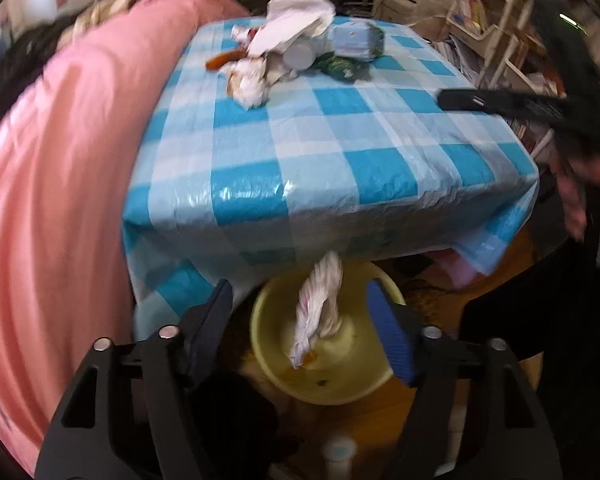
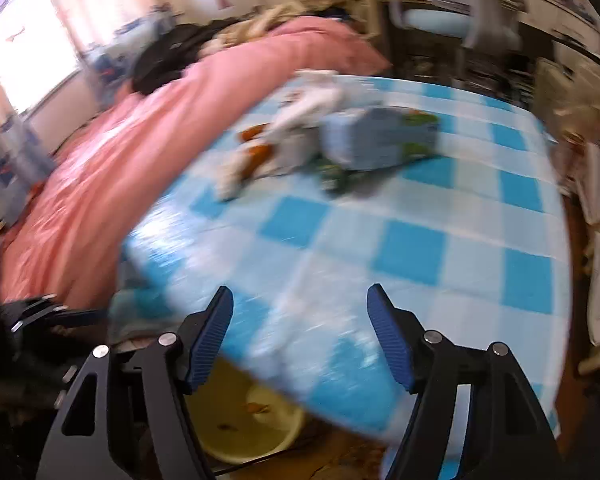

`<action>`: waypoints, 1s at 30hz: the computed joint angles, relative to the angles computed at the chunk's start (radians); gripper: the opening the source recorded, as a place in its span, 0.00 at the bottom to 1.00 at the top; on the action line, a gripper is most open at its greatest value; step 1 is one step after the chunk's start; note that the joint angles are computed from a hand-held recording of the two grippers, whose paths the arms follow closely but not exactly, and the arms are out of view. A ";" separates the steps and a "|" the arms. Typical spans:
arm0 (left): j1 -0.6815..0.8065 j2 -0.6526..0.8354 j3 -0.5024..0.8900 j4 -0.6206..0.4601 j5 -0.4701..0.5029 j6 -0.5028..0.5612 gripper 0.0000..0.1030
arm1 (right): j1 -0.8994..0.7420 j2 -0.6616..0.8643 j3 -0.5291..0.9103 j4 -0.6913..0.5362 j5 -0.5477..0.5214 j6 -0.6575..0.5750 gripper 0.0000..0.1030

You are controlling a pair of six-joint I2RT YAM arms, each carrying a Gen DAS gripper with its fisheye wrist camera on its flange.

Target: Collect trash

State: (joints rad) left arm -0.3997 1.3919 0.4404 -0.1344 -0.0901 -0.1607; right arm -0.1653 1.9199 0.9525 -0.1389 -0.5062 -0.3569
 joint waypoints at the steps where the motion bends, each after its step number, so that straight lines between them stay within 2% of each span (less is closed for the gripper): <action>1: -0.013 0.001 0.001 0.005 -0.015 0.001 0.66 | -0.009 0.009 0.002 0.007 0.011 0.006 0.67; 6: 0.006 0.004 0.013 0.066 -0.067 0.012 0.67 | -0.028 0.104 0.111 0.003 0.076 0.041 0.69; 9: 0.042 0.039 0.040 0.130 -0.084 0.032 0.72 | -0.014 0.186 0.205 -0.005 0.118 0.060 0.72; 15: 0.114 0.201 0.229 0.168 -0.088 0.032 0.76 | 0.019 0.307 0.354 -0.009 0.184 0.089 0.80; 16: 0.126 0.230 0.273 0.166 -0.081 0.027 0.76 | 0.024 0.329 0.380 -0.002 0.195 0.098 0.85; 19: 0.156 0.292 0.369 0.155 -0.062 0.001 0.78 | 0.042 0.368 0.422 0.024 0.239 0.102 0.93; 21: 0.174 0.311 0.402 0.146 -0.045 -0.026 0.78 | 0.068 0.383 0.447 0.020 0.310 0.085 0.93; 30: 0.235 0.242 0.370 0.164 0.047 -0.082 0.85 | 0.071 0.374 0.449 0.006 0.305 0.087 0.93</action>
